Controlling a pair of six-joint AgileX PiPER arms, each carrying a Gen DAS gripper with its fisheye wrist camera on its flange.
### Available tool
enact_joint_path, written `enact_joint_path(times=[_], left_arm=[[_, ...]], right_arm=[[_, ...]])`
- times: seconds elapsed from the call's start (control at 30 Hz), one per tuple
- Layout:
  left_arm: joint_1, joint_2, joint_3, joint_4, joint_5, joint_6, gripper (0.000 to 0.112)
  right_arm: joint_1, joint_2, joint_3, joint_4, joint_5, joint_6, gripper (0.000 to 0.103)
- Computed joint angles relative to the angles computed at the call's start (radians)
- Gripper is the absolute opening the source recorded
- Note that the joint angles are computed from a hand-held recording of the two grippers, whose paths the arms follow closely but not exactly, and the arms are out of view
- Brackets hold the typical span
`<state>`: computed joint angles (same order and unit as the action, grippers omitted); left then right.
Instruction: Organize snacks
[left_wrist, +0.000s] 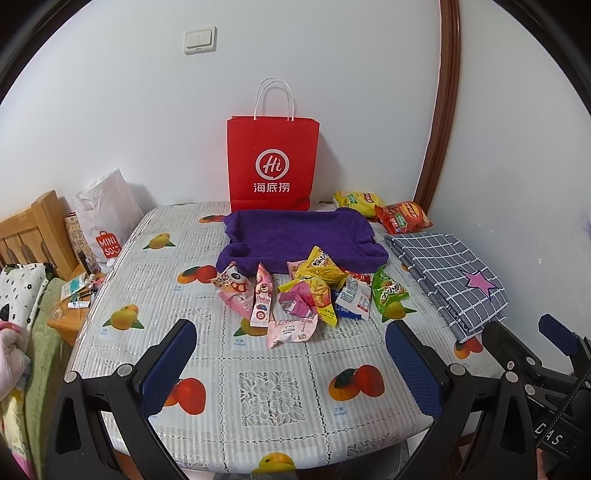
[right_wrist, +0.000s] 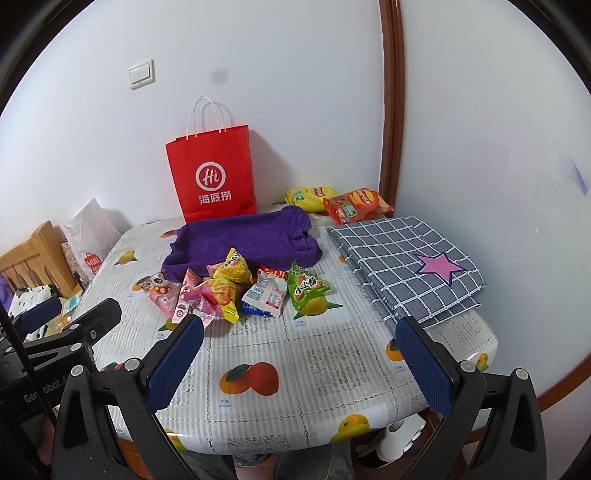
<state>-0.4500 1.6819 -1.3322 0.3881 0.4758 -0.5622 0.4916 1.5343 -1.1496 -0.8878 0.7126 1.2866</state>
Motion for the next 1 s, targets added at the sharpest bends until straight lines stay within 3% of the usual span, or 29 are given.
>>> enact_joint_path(times=[1.0], left_arm=[[0.012, 0.007, -0.021, -0.026, 0.005, 0.031, 0.103]], right_arm=[[-0.001, -0.001, -0.009, 0.004, -0.014, -0.015, 0.102]])
